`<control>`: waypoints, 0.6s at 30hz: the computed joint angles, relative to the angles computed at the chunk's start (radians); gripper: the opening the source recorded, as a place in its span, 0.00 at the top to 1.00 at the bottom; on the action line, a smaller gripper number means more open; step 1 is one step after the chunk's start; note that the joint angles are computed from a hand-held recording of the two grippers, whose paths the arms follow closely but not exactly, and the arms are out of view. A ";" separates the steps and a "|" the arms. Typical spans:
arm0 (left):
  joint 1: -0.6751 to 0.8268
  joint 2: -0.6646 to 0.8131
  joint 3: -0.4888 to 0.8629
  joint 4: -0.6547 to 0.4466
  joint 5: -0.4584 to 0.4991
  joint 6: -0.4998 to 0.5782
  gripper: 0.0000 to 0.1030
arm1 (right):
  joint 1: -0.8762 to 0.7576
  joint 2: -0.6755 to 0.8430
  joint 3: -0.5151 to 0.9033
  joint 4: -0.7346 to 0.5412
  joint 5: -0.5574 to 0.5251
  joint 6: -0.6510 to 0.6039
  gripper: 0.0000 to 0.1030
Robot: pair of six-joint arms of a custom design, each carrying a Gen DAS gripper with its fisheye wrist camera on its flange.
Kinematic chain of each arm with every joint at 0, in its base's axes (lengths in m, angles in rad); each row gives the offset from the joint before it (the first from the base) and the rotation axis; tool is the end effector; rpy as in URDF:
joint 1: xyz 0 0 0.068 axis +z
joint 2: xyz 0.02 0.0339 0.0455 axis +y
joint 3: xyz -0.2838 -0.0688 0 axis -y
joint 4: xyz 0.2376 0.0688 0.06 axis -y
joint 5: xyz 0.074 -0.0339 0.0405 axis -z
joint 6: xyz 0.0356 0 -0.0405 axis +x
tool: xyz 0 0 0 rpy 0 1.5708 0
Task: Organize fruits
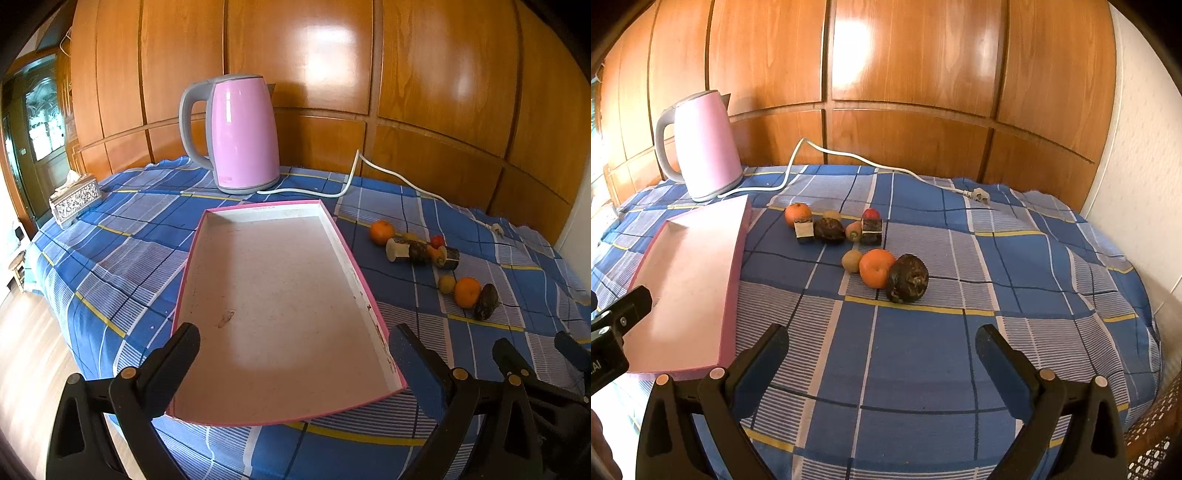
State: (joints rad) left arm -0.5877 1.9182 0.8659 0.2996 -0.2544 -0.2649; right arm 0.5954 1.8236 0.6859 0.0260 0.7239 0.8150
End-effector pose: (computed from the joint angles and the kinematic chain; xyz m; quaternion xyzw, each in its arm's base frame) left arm 0.3093 -0.1953 0.1296 0.0965 0.9064 -0.0572 0.4073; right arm 0.2531 0.1430 0.1075 0.1799 0.8964 -0.1246 0.3855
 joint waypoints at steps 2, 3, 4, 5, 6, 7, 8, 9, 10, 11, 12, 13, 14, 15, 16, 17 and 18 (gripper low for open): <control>0.001 -0.002 0.000 -0.003 0.002 -0.001 0.00 | 0.003 -0.001 0.004 -0.005 0.006 -0.001 0.00; 0.002 -0.001 0.002 -0.004 0.003 -0.001 0.00 | 0.003 -0.001 0.004 -0.006 0.008 -0.003 0.00; 0.002 -0.002 0.001 -0.006 0.005 -0.001 0.00 | 0.006 -0.002 0.002 -0.006 0.010 -0.001 0.00; 0.003 -0.001 0.002 -0.007 0.005 -0.001 0.00 | 0.007 -0.003 0.003 -0.009 0.011 0.000 0.00; 0.003 -0.001 0.003 -0.009 0.006 -0.001 0.00 | 0.007 -0.003 0.004 -0.009 0.012 0.000 0.00; 0.003 -0.001 0.004 -0.010 0.006 0.000 0.00 | 0.007 -0.002 0.003 -0.009 0.012 0.001 0.00; 0.002 0.001 0.006 -0.012 0.005 0.000 0.00 | 0.007 -0.003 0.002 -0.007 0.011 0.000 0.00; 0.001 0.001 0.007 -0.013 0.003 0.000 0.00 | 0.007 -0.003 0.002 -0.007 0.011 0.000 0.00; -0.001 0.001 0.007 -0.012 0.002 0.000 0.00 | 0.005 -0.004 0.002 -0.009 0.009 0.000 0.00; -0.002 0.002 0.008 -0.013 0.002 -0.001 0.00 | 0.005 -0.004 0.001 -0.007 0.008 0.000 0.00; -0.002 0.002 0.008 -0.014 0.003 0.000 0.00 | 0.004 -0.004 0.000 -0.005 0.006 0.000 0.00; -0.003 0.003 0.010 -0.015 0.002 -0.002 0.00 | 0.004 -0.005 -0.002 -0.003 0.005 -0.001 0.00; -0.004 0.003 0.010 -0.016 0.001 -0.002 0.00 | 0.004 -0.005 -0.002 -0.003 0.005 -0.001 0.00; -0.005 0.003 0.010 -0.016 0.000 -0.003 0.00 | 0.004 -0.006 -0.004 0.000 0.005 -0.003 0.00; -0.005 0.003 0.010 -0.016 0.000 -0.003 0.00 | 0.004 -0.006 -0.004 0.000 0.005 -0.003 0.00; -0.005 0.003 0.010 -0.016 0.000 -0.003 0.00 | 0.004 -0.006 -0.004 0.000 0.005 -0.003 0.00; -0.005 0.003 0.010 -0.014 0.000 -0.004 0.00 | 0.004 -0.006 -0.005 0.002 0.006 -0.004 0.00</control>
State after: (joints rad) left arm -0.5924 1.9215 0.8755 0.2852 -0.2542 -0.2685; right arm 0.5990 1.8175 0.6804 0.0284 0.7300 0.8110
